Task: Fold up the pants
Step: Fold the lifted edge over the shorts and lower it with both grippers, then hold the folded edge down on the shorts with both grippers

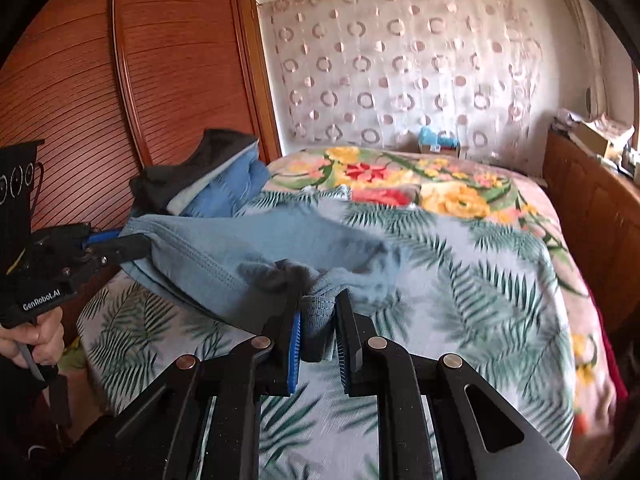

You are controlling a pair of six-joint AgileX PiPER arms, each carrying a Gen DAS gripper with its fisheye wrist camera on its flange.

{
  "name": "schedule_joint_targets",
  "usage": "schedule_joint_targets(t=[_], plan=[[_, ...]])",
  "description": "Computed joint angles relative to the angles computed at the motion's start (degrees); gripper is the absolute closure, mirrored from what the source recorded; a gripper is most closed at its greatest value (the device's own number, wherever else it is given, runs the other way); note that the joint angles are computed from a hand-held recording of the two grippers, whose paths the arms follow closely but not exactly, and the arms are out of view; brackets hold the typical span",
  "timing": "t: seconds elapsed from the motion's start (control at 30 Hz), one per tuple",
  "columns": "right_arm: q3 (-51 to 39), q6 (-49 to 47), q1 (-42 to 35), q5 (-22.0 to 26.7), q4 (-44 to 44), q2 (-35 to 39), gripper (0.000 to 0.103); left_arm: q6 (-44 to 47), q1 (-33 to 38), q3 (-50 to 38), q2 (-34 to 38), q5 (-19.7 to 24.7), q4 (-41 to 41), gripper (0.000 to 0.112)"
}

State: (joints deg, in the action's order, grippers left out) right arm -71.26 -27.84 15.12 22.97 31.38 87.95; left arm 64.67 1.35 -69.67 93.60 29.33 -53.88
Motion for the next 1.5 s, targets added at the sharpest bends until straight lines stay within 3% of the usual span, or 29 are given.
schedule_joint_targets(t=[0.13,0.33,0.53,0.67,0.87,1.17,1.2,1.33,1.5], plan=[[4.76,-1.86,-0.09,-0.56,2.65,-2.24,0.088,4.48,0.14,6.12,-1.46,-1.46,-3.07,0.1],[4.81,-5.89,-2.3,1.61,9.32,-0.15,0.088,7.57,0.49,10.45,-0.04,-3.04,-5.05,0.1],[3.28,2.56,-0.76,1.3,0.46,0.94,0.088,9.02,0.31,12.83,1.22,-3.97,-6.19,0.1],[1.11,2.78,-2.09,3.67,1.81,1.73,0.088,9.79,0.4,13.69,1.51,-3.96,-7.37,0.1],[1.27,3.67,-1.78,3.16,1.88,1.97,0.088,10.69,0.16,14.5,2.42,-5.05,-8.42,0.1],[2.02,1.72,-2.34,3.38,4.13,1.39,0.088,11.71,0.75,14.03,3.53,-4.48,-10.01,0.1],[3.79,-1.2,-2.27,1.32,6.74,2.21,0.088,11.67,0.69,14.04,3.55,-4.56,-9.9,0.1],[4.85,-3.71,-2.42,0.42,8.85,2.38,0.088,12.6,0.7,14.51,3.04,-4.64,-10.74,0.1],[5.7,-7.4,-3.58,2.02,12.64,1.36,0.088,16.1,2.62,16.27,-0.36,-1.21,-14.9,0.1]])
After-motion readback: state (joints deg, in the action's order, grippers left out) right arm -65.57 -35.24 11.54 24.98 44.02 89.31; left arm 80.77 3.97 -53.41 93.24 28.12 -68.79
